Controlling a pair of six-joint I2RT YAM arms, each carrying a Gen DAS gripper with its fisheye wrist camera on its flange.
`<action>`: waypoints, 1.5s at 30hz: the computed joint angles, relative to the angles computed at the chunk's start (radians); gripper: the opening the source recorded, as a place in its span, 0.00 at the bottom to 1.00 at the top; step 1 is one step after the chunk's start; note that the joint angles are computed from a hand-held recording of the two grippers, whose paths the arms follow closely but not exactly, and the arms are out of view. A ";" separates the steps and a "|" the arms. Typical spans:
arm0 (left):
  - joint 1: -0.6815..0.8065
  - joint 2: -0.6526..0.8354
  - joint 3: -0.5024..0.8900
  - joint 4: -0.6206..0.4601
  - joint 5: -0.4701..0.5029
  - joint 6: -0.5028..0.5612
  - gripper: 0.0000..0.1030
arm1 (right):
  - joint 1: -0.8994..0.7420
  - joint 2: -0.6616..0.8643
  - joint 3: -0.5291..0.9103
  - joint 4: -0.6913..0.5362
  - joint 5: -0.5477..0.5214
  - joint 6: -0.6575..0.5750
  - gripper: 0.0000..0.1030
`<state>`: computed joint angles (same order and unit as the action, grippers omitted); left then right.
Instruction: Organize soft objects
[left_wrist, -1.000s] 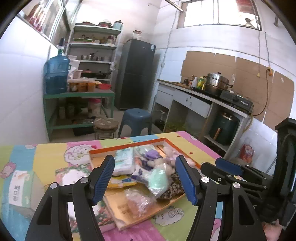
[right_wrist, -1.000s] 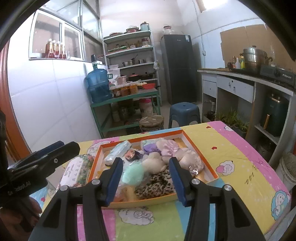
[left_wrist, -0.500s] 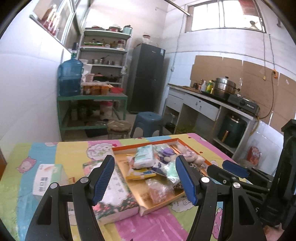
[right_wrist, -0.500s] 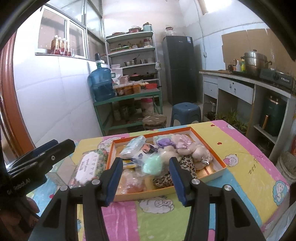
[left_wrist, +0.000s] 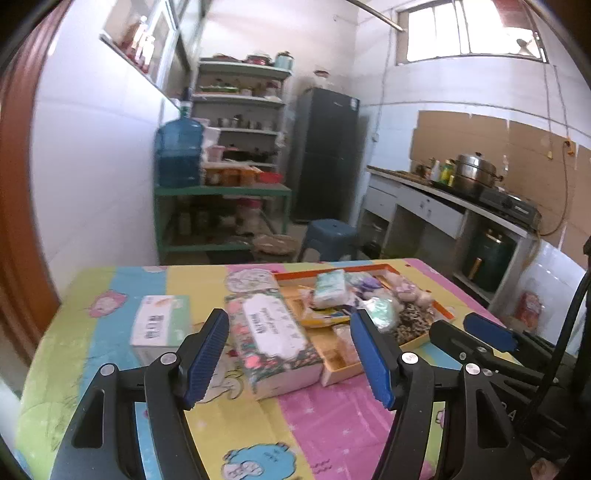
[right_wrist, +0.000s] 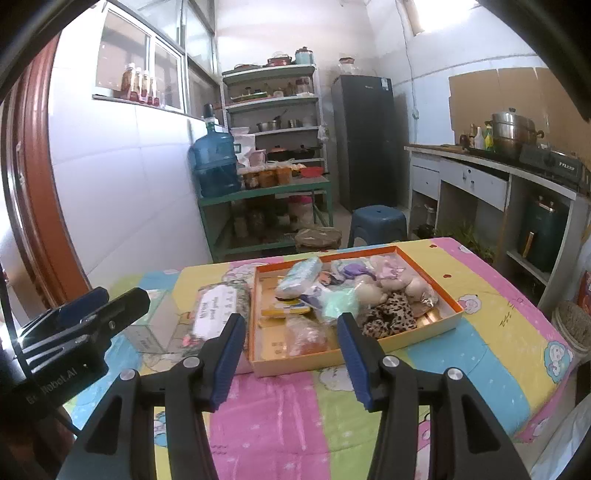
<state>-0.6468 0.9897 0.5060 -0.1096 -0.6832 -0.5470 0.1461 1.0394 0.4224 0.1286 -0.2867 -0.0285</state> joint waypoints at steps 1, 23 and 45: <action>-0.033 -0.025 -0.005 -0.032 -0.050 -0.021 0.68 | 0.012 -0.027 -0.013 -0.005 0.007 0.007 0.50; -0.328 -0.100 0.113 -0.583 -0.370 -0.432 0.68 | 0.136 -0.383 -0.076 -0.262 0.148 0.034 0.50; -0.331 -0.088 0.136 -0.613 -0.387 -0.454 0.68 | 0.158 -0.415 -0.055 -0.302 0.162 0.029 0.50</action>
